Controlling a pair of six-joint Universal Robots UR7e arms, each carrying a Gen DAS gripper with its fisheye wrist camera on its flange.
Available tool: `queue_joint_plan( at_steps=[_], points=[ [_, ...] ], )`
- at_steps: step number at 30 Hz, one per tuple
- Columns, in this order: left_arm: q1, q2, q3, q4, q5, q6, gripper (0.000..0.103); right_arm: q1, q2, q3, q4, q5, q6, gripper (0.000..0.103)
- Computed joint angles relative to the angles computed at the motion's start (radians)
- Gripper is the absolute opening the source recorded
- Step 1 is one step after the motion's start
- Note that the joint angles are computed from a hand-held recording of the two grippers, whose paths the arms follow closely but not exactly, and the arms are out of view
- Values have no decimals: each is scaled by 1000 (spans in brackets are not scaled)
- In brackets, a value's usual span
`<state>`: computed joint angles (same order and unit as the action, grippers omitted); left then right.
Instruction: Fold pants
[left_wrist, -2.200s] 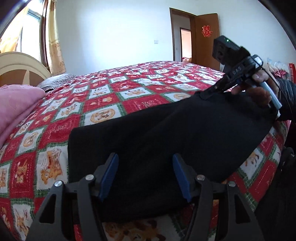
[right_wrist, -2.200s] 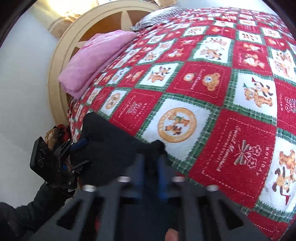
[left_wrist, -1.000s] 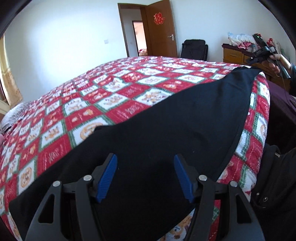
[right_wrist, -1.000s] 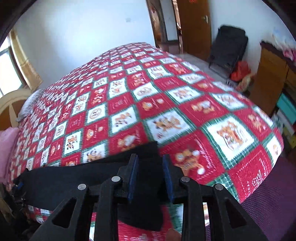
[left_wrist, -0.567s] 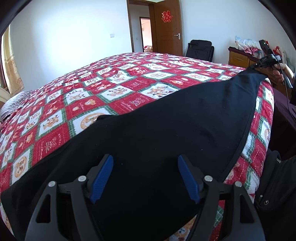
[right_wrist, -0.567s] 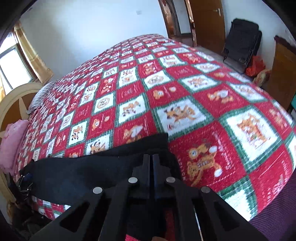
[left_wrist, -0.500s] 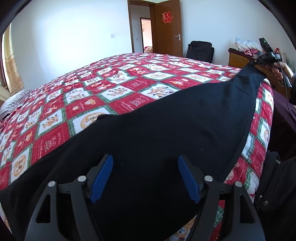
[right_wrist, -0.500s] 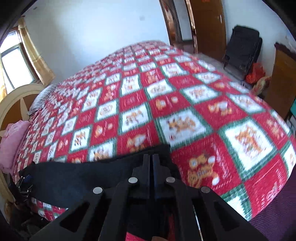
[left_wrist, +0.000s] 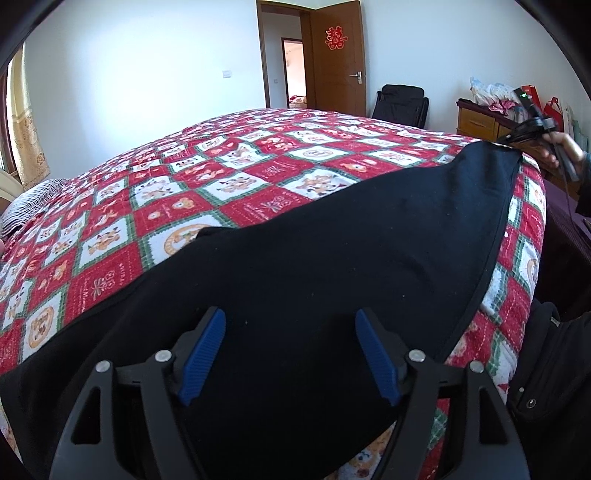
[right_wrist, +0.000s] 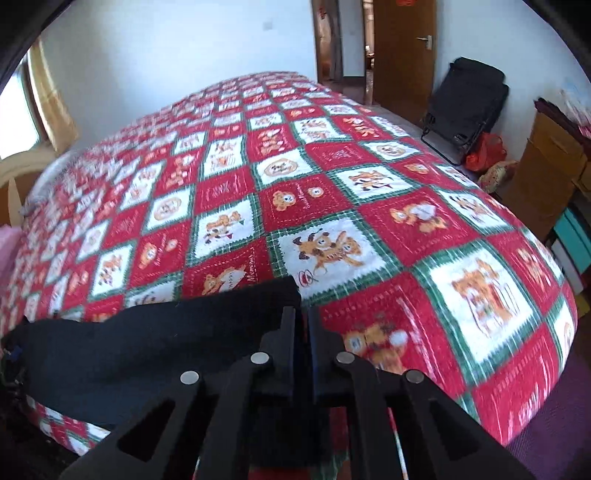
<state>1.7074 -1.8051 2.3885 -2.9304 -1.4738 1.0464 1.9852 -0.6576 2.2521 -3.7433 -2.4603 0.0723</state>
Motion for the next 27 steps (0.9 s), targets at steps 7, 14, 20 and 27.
queue_joint_plan(
  at_steps=[7, 14, 20, 27],
  points=[
    [8, 4, 0, -7, -13, 3, 77, 75, -40, 139, -99, 62, 151, 7],
    [11, 5, -3, -4, -18, 2, 77, 65, 27, 138, -162, 93, 145, 3],
    [18, 7, -1, -13, -33, 2, 78, 76, 9, 153, -116, 21, 183, 0],
    [23, 6, 3, -19, -36, 5, 78, 100, 25, 162, -236, 34, 168, 51]
  ],
)
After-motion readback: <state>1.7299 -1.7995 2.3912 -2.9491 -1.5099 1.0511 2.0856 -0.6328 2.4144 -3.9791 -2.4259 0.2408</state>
